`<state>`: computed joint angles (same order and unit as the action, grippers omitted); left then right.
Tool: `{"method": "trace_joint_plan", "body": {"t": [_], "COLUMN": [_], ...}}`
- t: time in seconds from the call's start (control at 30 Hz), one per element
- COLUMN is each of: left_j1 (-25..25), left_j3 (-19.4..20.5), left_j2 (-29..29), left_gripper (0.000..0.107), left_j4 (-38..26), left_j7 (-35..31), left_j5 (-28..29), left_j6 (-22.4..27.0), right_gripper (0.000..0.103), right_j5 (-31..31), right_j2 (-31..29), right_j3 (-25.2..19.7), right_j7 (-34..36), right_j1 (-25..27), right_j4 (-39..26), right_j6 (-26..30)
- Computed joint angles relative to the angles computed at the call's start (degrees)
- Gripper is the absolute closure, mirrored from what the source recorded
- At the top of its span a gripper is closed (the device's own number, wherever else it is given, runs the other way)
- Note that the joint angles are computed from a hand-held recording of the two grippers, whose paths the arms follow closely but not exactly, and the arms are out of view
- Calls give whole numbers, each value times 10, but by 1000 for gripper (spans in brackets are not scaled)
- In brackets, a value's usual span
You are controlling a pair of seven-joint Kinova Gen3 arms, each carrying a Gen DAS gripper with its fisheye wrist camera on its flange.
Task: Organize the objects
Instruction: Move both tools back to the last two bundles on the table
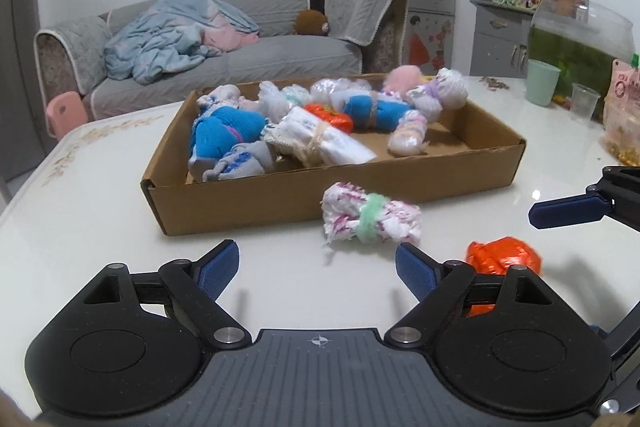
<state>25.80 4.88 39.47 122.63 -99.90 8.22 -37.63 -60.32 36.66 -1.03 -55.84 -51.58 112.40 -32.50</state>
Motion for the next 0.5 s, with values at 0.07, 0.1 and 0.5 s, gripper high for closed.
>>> {"method": "trace_joint_plan", "body": {"t": [0.07, 0.1, 0.5], "left_j1": [-12, -12, -3], "left_j3": [8, 7, 3], "left_j2": [1, 1, 17], "left_gripper": [18, 18, 15], "left_j4": [-1, 0, -41], "left_j7": [9, 10, 1], "left_j5": [-11, -12, -18], "left_j6": [4, 4, 40], "right_gripper": [14, 18, 55], "right_j5": [-5, 0, 62], "right_j2": [5, 6, 4], "right_j3": [-1, -4, 1], "right_j7": [-2, -10, -112], "right_j1": [4, 8, 16], "right_j4": [-7, -6, 29], "right_j6": [5, 7, 5]}}
